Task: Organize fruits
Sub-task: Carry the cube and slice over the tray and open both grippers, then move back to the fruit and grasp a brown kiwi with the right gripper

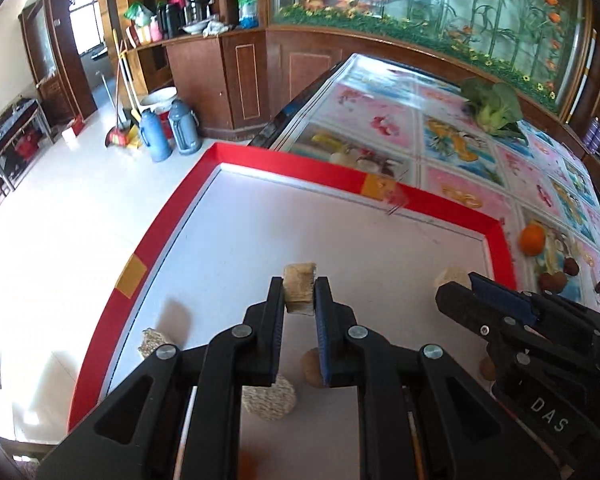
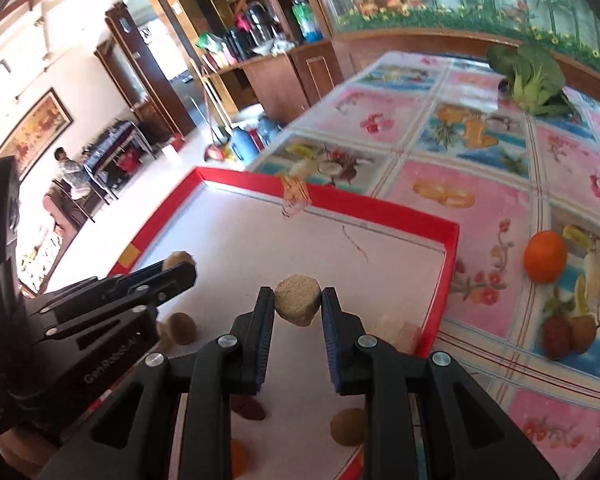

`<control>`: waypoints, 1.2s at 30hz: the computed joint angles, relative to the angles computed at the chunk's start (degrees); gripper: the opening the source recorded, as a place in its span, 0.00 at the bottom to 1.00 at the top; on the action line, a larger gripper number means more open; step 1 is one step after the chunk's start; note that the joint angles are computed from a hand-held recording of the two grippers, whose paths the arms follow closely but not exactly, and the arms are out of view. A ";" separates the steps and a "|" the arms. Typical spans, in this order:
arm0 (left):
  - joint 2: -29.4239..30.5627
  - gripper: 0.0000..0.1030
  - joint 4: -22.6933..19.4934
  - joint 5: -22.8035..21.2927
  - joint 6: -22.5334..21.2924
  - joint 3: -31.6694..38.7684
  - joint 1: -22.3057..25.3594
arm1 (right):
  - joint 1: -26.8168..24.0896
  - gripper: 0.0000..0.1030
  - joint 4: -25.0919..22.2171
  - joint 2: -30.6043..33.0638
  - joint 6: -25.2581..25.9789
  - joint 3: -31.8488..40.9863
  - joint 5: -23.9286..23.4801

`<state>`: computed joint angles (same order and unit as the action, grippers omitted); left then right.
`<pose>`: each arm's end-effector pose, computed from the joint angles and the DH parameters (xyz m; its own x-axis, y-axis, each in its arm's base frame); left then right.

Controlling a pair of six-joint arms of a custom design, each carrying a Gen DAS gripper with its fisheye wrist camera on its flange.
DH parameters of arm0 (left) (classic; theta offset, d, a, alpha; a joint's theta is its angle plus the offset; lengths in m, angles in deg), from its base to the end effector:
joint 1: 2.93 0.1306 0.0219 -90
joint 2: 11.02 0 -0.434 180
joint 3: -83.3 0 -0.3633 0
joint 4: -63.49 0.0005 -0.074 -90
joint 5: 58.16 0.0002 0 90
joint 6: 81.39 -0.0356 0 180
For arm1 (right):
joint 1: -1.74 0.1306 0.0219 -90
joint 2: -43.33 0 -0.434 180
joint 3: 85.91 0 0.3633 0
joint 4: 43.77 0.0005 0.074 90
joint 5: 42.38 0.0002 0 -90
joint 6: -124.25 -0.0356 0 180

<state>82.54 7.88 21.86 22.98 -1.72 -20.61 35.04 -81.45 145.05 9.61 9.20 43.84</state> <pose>0.4549 -0.1391 0.4842 -0.7987 -0.0019 -0.6017 0.0044 0.9999 -0.0091 0.4580 0.3031 0.4371 -0.7753 -0.0116 -0.6314 -0.2905 0.8943 0.3403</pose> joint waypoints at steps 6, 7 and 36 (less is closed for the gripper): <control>0.80 0.16 -1.32 0.78 0.36 -0.22 0.85 | 1.22 0.22 -2.05 0.66 2.60 0.50 0.82; 0.66 0.17 -1.36 0.52 0.40 -0.30 0.81 | 1.35 0.22 -2.10 0.70 3.10 0.48 1.07; -0.38 0.73 -1.15 -1.58 -5.41 3.61 -14.95 | -21.01 0.27 6.69 -14.13 -2.80 -17.63 -17.51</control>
<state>82.15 6.73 20.27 17.57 1.89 -35.57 14.03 -74.77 130.93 6.81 -8.43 26.34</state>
